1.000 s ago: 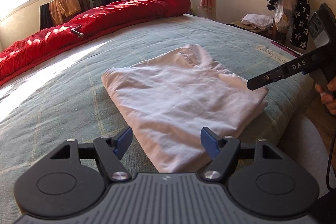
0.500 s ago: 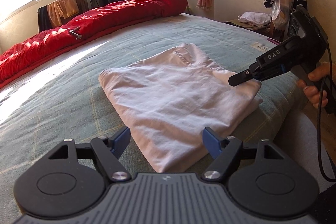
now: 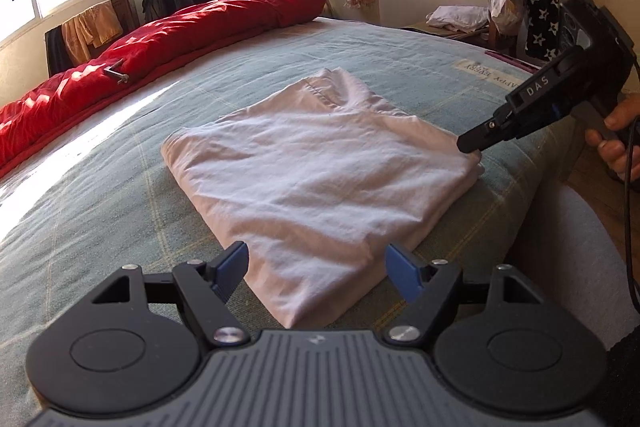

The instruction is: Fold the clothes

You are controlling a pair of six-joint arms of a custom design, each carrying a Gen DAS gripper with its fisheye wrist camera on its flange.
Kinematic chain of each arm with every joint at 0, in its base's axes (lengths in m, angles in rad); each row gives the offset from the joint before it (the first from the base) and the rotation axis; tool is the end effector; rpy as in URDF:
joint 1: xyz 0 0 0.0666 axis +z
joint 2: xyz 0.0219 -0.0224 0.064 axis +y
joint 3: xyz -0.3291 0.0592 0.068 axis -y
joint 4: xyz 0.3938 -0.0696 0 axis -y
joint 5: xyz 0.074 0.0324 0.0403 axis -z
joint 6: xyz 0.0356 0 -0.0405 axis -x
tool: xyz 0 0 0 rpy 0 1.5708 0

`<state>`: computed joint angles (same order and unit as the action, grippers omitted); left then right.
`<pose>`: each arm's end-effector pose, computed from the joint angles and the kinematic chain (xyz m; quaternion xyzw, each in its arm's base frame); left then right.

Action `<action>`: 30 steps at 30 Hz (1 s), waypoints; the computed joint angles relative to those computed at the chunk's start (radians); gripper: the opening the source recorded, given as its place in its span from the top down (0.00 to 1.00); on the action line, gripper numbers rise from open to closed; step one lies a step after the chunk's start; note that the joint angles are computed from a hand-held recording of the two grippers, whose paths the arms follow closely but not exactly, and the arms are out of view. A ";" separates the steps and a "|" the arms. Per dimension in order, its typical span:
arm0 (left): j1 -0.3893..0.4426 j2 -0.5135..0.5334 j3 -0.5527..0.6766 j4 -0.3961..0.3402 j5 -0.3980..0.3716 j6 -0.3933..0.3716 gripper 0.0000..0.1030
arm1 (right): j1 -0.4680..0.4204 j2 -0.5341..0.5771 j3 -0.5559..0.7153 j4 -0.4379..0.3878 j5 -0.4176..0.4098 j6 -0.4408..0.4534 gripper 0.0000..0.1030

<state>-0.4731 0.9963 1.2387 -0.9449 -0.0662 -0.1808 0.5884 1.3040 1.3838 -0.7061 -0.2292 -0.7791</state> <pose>0.3266 -0.1650 0.4674 0.2780 0.8632 -0.0315 0.4203 0.3960 0.2735 0.4335 0.0324 0.8856 0.3644 0.2860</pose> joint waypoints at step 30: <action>-0.044 -0.050 -0.109 0.034 -0.121 -0.643 0.96 | 0.027 0.064 0.096 -0.125 0.065 0.125 0.95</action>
<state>-0.5172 0.9461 1.1293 -0.9111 -0.1876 -0.8234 0.6155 1.3675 1.4794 -0.8312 -0.1642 -0.6545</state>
